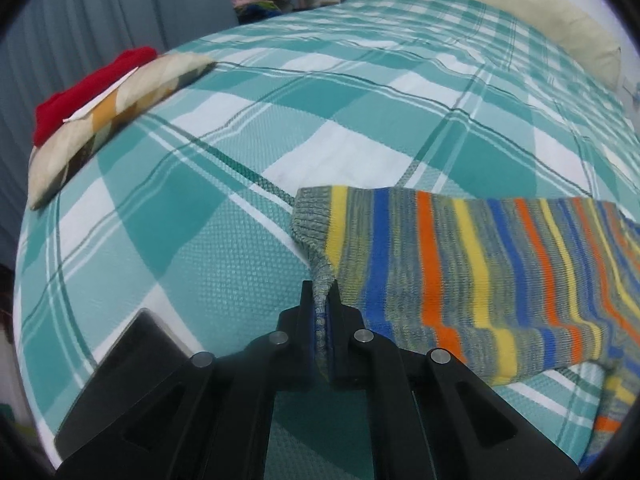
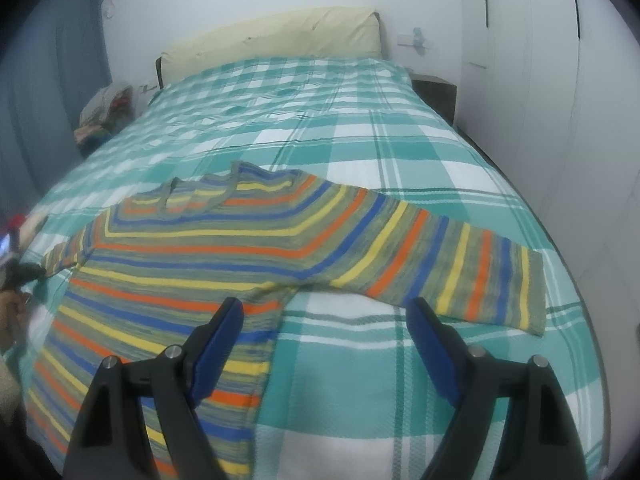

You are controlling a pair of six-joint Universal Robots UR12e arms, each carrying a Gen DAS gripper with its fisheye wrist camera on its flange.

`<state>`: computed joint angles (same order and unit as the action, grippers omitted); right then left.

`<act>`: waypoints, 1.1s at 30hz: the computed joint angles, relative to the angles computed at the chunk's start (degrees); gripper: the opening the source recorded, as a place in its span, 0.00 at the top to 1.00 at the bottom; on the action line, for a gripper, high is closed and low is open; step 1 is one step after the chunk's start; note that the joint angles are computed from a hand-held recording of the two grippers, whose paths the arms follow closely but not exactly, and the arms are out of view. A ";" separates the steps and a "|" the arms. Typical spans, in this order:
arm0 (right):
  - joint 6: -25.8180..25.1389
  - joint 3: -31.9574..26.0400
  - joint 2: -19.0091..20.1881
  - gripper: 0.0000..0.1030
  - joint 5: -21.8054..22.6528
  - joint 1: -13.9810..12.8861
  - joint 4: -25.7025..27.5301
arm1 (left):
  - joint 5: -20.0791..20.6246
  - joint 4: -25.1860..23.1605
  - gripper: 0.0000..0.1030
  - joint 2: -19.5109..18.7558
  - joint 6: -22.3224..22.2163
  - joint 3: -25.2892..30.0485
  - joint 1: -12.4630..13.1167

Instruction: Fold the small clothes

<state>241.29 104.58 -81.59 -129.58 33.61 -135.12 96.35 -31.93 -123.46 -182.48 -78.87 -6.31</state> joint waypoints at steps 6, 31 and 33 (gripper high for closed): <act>1.50 0.26 -0.36 0.20 0.23 -0.19 1.12 | 1.00 1.00 0.98 -0.46 1.36 -0.20 -0.14; 8.62 0.60 -1.27 0.11 3.53 -1.30 11.50 | -28.25 3.86 0.05 12.75 9.53 -15.74 -1.01; 6.20 0.81 -0.61 0.11 4.76 -1.25 9.32 | -27.14 7.17 0.05 12.63 10.45 -18.38 -1.39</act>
<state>247.49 105.39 -82.20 -124.82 32.35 -125.80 69.21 -24.76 -110.83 -172.04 -97.26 -7.70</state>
